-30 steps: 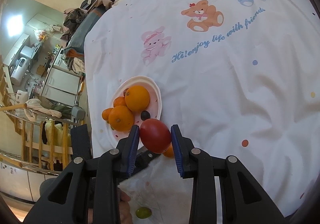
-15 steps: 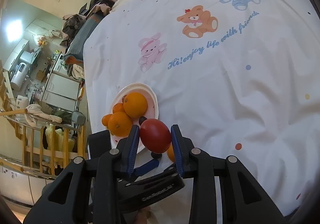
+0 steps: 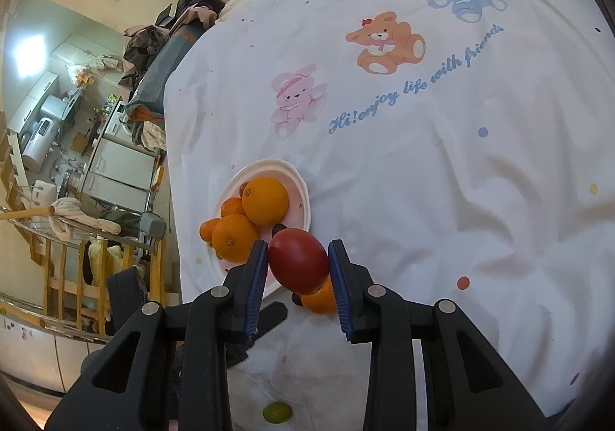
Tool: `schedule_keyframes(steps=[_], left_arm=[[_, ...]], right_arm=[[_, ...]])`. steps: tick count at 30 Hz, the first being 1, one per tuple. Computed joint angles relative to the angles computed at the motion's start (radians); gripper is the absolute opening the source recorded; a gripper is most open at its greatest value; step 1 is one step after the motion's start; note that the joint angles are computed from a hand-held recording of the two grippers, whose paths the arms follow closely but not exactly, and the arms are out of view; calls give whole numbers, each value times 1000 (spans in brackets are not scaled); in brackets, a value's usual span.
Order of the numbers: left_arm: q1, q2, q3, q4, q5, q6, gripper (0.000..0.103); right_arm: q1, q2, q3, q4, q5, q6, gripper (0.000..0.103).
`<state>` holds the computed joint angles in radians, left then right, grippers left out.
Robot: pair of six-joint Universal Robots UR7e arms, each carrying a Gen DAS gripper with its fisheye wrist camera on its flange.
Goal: Organize fruits
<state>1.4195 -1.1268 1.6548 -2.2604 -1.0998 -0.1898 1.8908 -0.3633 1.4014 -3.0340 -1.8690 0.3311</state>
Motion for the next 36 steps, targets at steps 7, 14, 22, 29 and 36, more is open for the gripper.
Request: schedule_keyframes(steps=[7,14,22,29,36], left_arm=[[20,12,13,-23,59,-42,61],[2,59,-21,-22,110,-51,57],[-18,89,-35,2,97,-65,57],[-17,102,-68,72,79,-111,44],[-12,138,-129,162,26,-217,36]], right_arm=[[1,1,0,2,-5,0,34],[1,4,-4,7,-11,0,34],[2,5,-5,9,-10,1,34],[2,7,-11,8,-4,-2,34],[2,6,-9,5,-4,1,34]])
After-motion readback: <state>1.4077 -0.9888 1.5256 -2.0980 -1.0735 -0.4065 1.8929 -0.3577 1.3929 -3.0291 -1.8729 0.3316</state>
